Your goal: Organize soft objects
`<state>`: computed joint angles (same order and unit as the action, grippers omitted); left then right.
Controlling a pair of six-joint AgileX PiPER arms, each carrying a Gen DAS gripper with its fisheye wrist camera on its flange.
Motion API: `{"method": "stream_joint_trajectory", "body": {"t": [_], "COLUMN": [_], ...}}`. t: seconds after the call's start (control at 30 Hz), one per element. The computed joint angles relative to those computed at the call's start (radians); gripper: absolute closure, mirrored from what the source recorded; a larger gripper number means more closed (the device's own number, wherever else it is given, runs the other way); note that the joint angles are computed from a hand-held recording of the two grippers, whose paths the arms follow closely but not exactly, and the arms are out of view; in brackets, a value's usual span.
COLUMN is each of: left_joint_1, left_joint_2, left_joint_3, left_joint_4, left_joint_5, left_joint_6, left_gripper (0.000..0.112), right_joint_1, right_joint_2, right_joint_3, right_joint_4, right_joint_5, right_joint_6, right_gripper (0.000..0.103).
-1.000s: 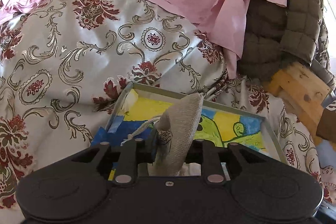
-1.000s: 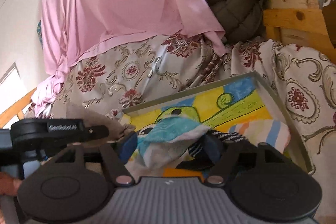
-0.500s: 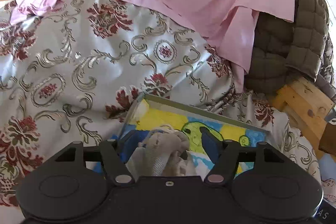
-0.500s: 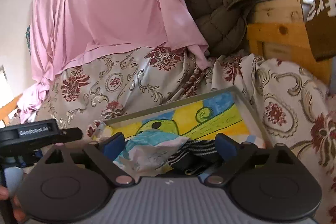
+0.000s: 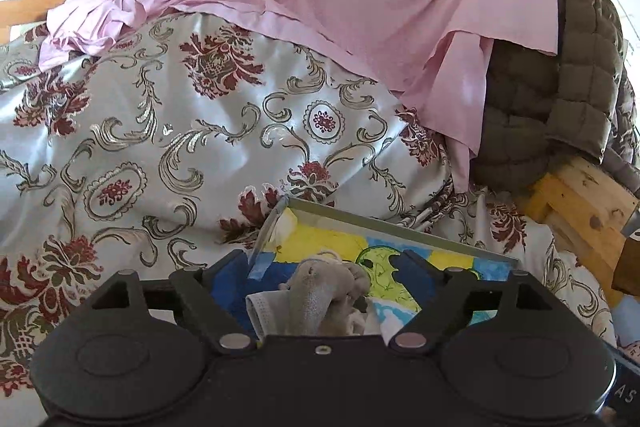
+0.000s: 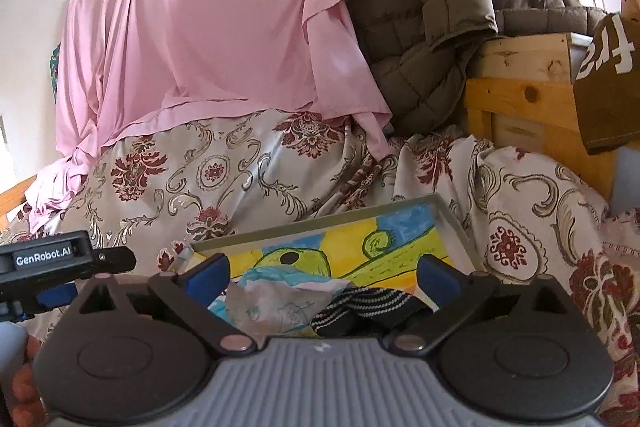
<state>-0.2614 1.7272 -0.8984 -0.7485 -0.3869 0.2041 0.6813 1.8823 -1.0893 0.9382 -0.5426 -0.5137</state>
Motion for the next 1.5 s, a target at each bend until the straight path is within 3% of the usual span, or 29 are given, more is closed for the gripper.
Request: {"method": "stream_joint_trajectory", "body": {"t": [0.3,0.57,1.07,1.5], "left_joint_1": [-0.021,-0.083,-0.37,-0.705], "left_joint_2": [-0.094,-0.237,-0.629,-0.785], "left_joint_3": [0.084,0.195,0.457,0.535], "left_joint_4": [-0.031,-0.165,-0.623,-0.882], "left_joint_5": [-0.017,-0.048,-0.276,-0.549], "left_joint_6": [0.016,0.129,0.539,0.697], "left_gripper": [0.02,0.017,0.01,0.01], "right_joint_1": [0.053,0.127,0.368,0.616], "right_joint_2": [-0.072,-0.184,-0.418,-0.449], "right_joint_3": [0.038,0.118,0.334,0.415], "right_joint_4": [0.095,0.207,0.444,0.549], "right_joint_5": [-0.043,-0.092,-0.299,-0.515], "right_joint_6": [-0.102,-0.2,-0.314,-0.3], "right_gripper": [0.0,0.0,0.0,0.0]}}
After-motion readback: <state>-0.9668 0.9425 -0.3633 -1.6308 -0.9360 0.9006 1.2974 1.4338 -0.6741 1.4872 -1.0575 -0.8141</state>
